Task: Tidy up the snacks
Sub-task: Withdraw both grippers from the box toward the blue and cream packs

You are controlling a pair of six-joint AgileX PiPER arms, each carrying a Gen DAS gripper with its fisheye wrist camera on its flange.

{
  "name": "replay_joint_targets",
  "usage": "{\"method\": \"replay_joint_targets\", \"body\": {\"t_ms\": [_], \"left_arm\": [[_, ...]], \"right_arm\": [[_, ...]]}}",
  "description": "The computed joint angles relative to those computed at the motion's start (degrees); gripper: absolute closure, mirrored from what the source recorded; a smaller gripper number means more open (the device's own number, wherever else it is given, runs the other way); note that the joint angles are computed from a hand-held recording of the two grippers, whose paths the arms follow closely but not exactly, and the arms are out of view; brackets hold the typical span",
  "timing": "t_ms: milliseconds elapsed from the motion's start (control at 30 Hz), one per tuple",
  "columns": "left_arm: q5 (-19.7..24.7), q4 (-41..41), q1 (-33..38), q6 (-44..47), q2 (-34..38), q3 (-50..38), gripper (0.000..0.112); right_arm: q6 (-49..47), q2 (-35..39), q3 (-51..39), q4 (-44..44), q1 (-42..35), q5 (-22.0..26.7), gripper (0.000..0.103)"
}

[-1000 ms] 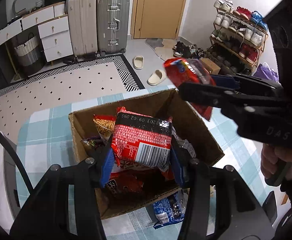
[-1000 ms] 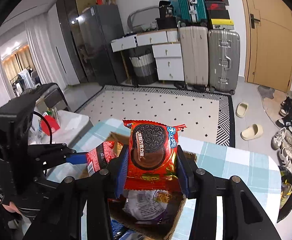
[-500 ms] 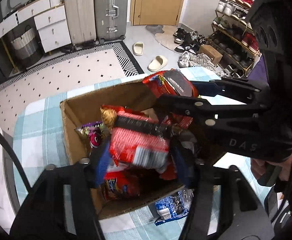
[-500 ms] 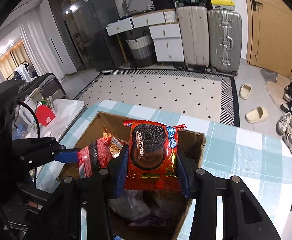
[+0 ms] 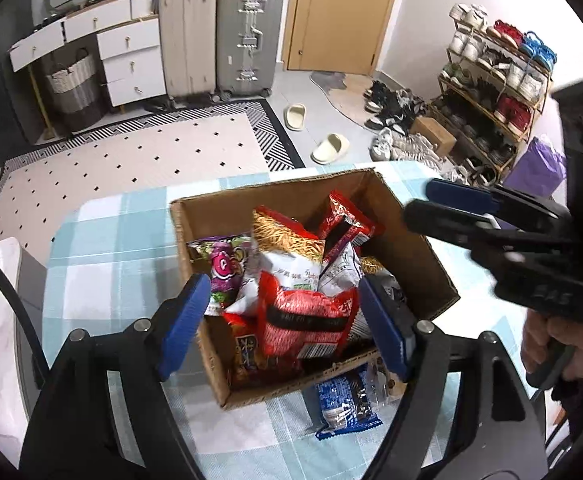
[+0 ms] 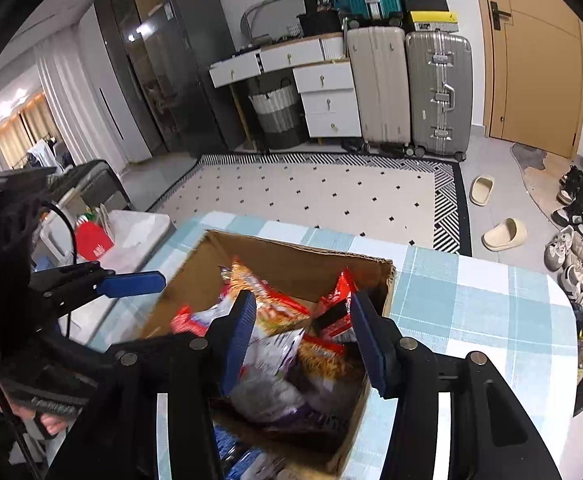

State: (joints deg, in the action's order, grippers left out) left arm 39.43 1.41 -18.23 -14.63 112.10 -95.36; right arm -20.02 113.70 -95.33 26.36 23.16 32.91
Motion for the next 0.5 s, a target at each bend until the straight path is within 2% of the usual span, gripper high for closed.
{"method": "replay_joint_targets", "body": {"t_ms": [100,200,300,400,500], "left_arm": [[-3.4,2.7,-0.6,-3.7,-5.1,6.5,0.037],[-6.2,10.2,-2.5,-11.3,-10.8,13.6,0.034],[-6.2,17.0,-5.5,-17.7,-16.4,19.5,0.034],[-6.3,28.4,-9.8,-29.7,-22.3,25.9,0.034],[-3.8,38.6,-15.1,-41.4,-27.0,30.4,0.031]], "right_arm": [[-2.7,-5.4,6.6,4.3,-0.4,-3.0,0.047],[-9.5,-12.7,16.3,12.3,-0.7,-7.7,0.038],[-14.9,-19.3,24.6,18.4,-0.4,-11.8,0.036],[-23.3,-26.5,33.6,29.2,-0.2,-15.2,0.027],[-27.4,-31.6,39.5,34.7,0.5,-17.2,0.026]]}}
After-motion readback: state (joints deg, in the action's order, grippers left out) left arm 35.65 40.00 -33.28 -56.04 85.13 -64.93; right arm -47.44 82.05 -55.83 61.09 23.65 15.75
